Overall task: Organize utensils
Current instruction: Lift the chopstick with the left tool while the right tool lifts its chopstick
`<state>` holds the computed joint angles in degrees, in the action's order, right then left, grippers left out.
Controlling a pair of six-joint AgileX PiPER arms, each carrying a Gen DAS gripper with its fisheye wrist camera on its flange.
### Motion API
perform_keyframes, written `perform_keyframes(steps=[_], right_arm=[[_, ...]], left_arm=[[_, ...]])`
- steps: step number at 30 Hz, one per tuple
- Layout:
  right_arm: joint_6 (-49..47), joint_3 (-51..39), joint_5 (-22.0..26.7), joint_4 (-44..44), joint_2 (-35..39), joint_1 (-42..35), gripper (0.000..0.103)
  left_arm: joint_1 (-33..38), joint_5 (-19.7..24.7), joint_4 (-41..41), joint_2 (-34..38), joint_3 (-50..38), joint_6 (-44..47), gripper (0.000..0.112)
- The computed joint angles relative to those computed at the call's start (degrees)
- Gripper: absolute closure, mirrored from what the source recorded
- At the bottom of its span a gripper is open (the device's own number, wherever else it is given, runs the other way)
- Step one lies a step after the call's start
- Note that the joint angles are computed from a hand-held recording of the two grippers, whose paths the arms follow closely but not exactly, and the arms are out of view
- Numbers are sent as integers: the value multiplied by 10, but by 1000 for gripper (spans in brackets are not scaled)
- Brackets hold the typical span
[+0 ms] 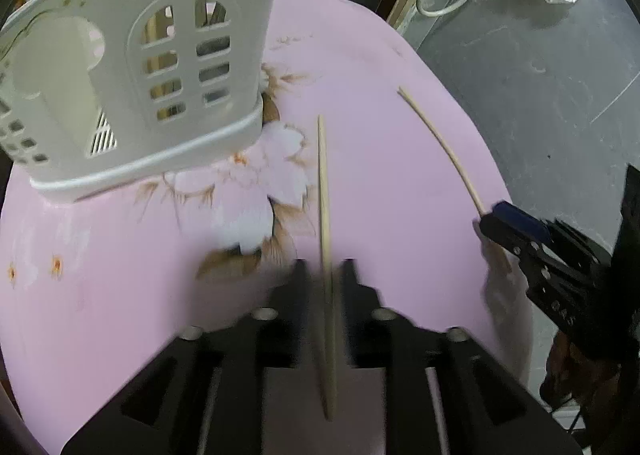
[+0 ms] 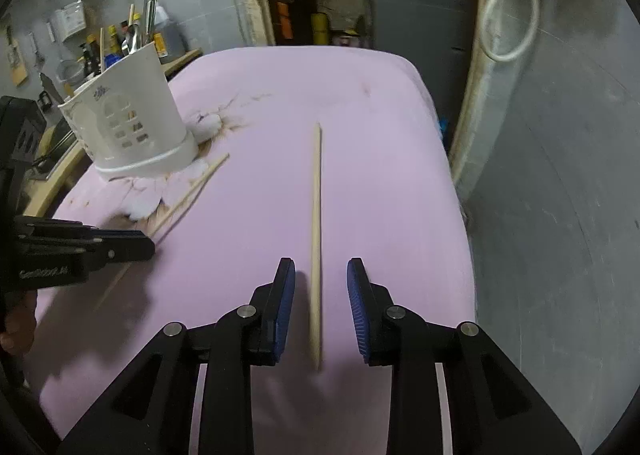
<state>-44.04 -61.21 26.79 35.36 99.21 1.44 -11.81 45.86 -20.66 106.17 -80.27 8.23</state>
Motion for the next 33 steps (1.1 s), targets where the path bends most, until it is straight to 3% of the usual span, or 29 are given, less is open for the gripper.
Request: perform_keyframes(steps=[6, 14, 18, 22, 25, 29, 33], right_arm=[[-50, -107, 53, 9, 79, 1, 79], [-15, -183, 83, -34, 129, 15, 84], [45, -211, 116, -51, 141, 8, 98], [53, -207, 119, -19, 138, -5, 101], [0, -168, 104, 60, 114, -18, 101], [-70, -98, 46, 126, 58, -14, 101], [-189, -35, 4, 256, 4, -11, 101]], left_arm=[[-4, 18, 19, 45, -66, -19, 84], [-21, 62, 60, 103, -156, -53, 85], [-37, 76, 110, 116, -177, -74, 107], [-30, 78, 94, 111, -170, -65, 110], [-21, 50, 60, 84, -128, -48, 110], [-5, -43, -18, -1, -10, 28, 110], [6, -123, -92, -73, 81, 85, 110]])
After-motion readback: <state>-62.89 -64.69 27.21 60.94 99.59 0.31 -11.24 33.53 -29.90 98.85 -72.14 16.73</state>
